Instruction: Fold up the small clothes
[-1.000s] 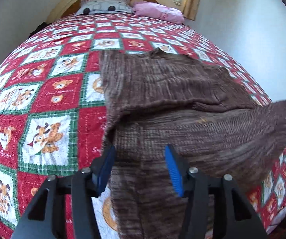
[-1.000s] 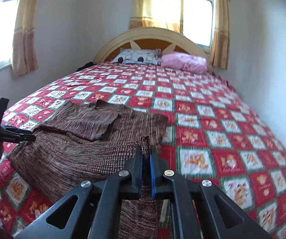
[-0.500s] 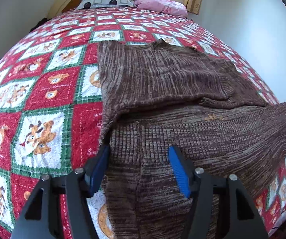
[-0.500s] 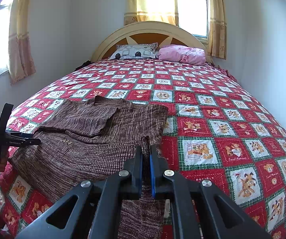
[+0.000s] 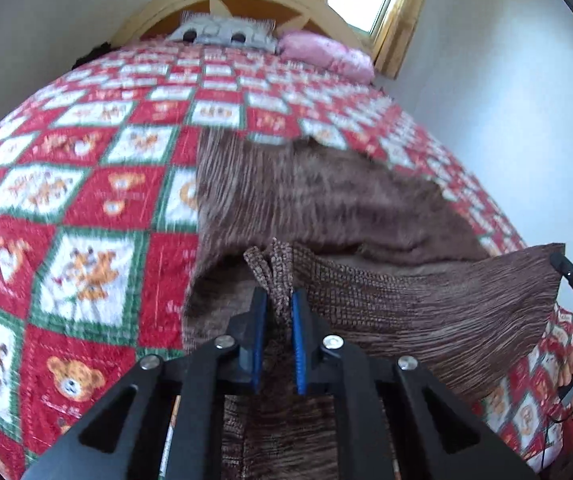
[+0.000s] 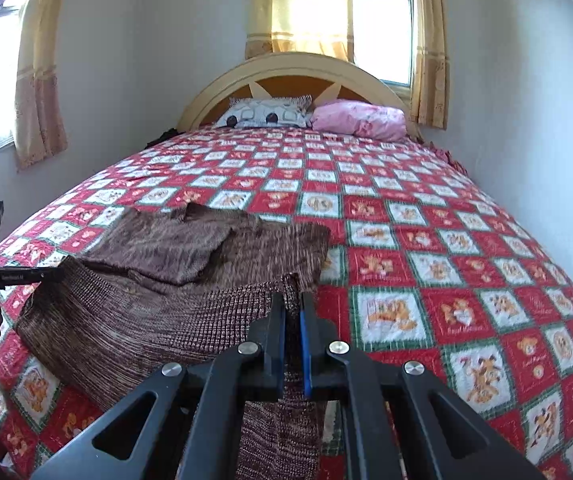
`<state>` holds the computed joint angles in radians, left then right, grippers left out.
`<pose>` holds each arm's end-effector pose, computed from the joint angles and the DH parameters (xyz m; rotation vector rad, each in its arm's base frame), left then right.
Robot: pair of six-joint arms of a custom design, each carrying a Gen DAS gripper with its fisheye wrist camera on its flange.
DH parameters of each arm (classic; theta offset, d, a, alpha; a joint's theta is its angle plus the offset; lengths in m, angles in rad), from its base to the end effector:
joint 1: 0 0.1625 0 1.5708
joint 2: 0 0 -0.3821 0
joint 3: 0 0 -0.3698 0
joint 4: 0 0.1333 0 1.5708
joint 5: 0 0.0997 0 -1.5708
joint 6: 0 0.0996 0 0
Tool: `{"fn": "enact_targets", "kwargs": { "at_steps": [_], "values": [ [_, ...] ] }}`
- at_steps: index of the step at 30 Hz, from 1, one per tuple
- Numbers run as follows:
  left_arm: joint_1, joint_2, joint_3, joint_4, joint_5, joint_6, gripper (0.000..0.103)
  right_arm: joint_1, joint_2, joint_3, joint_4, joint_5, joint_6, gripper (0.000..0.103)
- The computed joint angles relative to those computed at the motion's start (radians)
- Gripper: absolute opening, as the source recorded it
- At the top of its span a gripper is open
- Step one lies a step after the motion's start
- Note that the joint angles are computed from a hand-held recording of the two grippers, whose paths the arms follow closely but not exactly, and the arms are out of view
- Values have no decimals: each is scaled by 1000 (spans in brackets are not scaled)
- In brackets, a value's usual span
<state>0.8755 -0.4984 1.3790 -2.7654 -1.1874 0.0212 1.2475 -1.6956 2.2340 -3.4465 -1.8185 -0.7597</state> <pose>-0.3139 -0.6425 0.0029 0.9084 2.6735 -0.6028 -0.0197 -0.4015 0.4267 0.2372 -1.9649 1.2071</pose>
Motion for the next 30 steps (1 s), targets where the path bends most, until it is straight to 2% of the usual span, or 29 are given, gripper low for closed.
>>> {"fn": "enact_targets", "kwargs": {
  "at_steps": [7,13,18,23,30],
  "values": [
    [-17,-8,-31,-51,19,-21,13,65,45,-72,-9,-31,-63,5],
    [-1,43,-130,-35,31,-43,13,91,123,-182,28,-64,-100,5],
    [9,110,-244,-10,58,-29,13,92,202,-312,94,-77,-94,5],
    [26,204,-419,54,68,-37,13,84,288,-447,140,-82,-83,5],
    [55,413,-795,222,82,-36,13,68,436,-630,164,-102,-98,5]
  ]
}}
